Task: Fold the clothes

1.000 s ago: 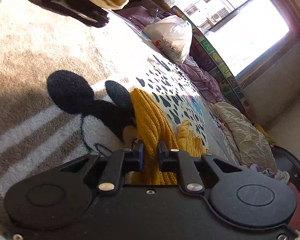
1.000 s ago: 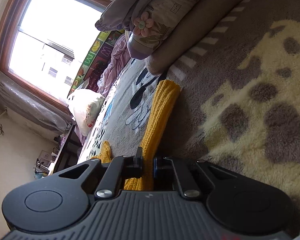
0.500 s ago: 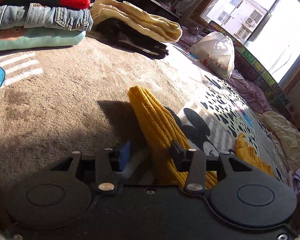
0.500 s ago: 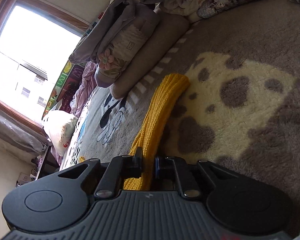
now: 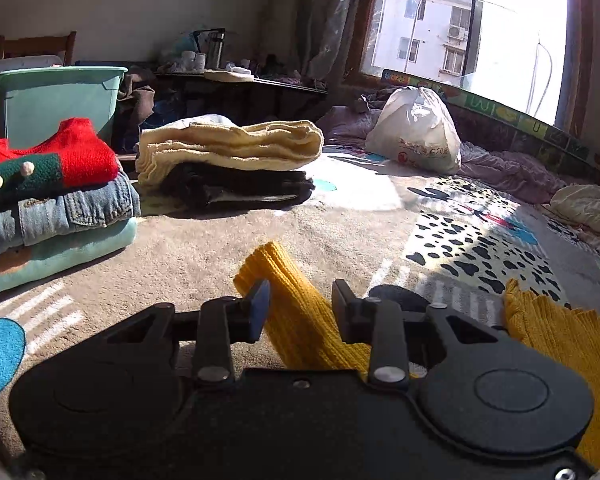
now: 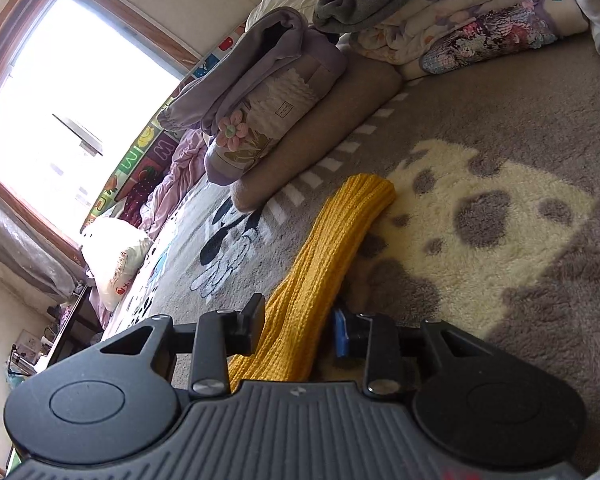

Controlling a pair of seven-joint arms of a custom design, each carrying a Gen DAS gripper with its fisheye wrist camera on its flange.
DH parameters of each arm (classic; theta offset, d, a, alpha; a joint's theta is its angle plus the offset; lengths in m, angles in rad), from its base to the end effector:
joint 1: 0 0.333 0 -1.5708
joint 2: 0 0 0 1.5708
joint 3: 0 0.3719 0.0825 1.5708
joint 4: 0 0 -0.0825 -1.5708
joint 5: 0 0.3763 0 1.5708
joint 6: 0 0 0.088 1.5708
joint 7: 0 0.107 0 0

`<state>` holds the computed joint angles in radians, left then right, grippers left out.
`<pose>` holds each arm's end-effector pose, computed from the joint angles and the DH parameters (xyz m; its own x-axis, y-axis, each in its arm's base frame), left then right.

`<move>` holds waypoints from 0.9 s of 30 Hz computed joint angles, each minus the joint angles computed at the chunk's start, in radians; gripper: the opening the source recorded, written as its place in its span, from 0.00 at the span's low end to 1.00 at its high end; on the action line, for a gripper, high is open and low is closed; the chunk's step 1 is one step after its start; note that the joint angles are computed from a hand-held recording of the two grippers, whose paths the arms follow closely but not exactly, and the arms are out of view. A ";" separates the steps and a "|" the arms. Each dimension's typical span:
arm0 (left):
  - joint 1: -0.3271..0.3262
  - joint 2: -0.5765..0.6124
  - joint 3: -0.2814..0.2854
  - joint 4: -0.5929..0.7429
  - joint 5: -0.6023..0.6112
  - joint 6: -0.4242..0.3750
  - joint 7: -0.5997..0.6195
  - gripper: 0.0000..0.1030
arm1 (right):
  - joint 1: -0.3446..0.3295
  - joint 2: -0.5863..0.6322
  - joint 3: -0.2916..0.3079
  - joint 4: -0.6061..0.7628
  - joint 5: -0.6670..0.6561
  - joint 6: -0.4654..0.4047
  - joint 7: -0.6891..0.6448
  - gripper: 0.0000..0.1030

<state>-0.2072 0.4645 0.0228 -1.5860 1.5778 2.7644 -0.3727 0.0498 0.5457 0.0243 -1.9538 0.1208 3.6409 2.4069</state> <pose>0.7083 -0.1784 0.4666 0.2998 -0.9421 0.1505 -0.3664 -0.2594 -0.8936 0.6876 0.0323 0.3909 -0.3281 -0.6025 -0.7276 -0.2609 0.7981 -0.5432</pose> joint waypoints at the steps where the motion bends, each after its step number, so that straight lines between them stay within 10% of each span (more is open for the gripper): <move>1: 0.014 0.010 -0.007 0.003 -0.024 0.030 0.004 0.76 | 0.007 0.003 -0.006 0.006 0.006 -0.004 -0.006 0.35; 4: 0.023 -0.016 0.013 -0.042 -0.049 0.037 -0.146 0.51 | 0.032 0.008 -0.028 0.019 0.025 -0.017 -0.037 0.35; 12: 0.067 0.009 0.050 -0.068 -0.063 0.208 -0.379 0.46 | 0.032 0.013 -0.022 0.020 0.039 -0.002 -0.039 0.35; 14: 0.092 0.045 0.035 -0.025 -0.023 0.286 -0.425 0.06 | 0.030 0.014 -0.019 0.017 0.040 0.006 -0.040 0.35; 19: -0.003 -0.073 0.043 -0.117 0.003 -0.005 -0.331 0.06 | 0.084 0.010 -0.062 -0.004 0.117 0.058 -0.070 0.13; 24: 0.054 -0.023 0.007 -0.114 -0.287 0.011 -0.035 0.20 | 0.245 -0.022 -0.209 0.006 0.355 -0.090 -0.296 0.18; 27: -0.032 -0.061 0.039 -0.122 -0.225 -0.188 -0.053 0.31 | 0.265 -0.021 -0.236 0.003 0.389 -0.090 -0.293 0.17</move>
<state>-0.2395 0.4040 0.0618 -1.7077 1.3523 2.5767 -0.4259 0.3147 0.5244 -0.2115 -1.9504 0.5097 3.5507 2.1135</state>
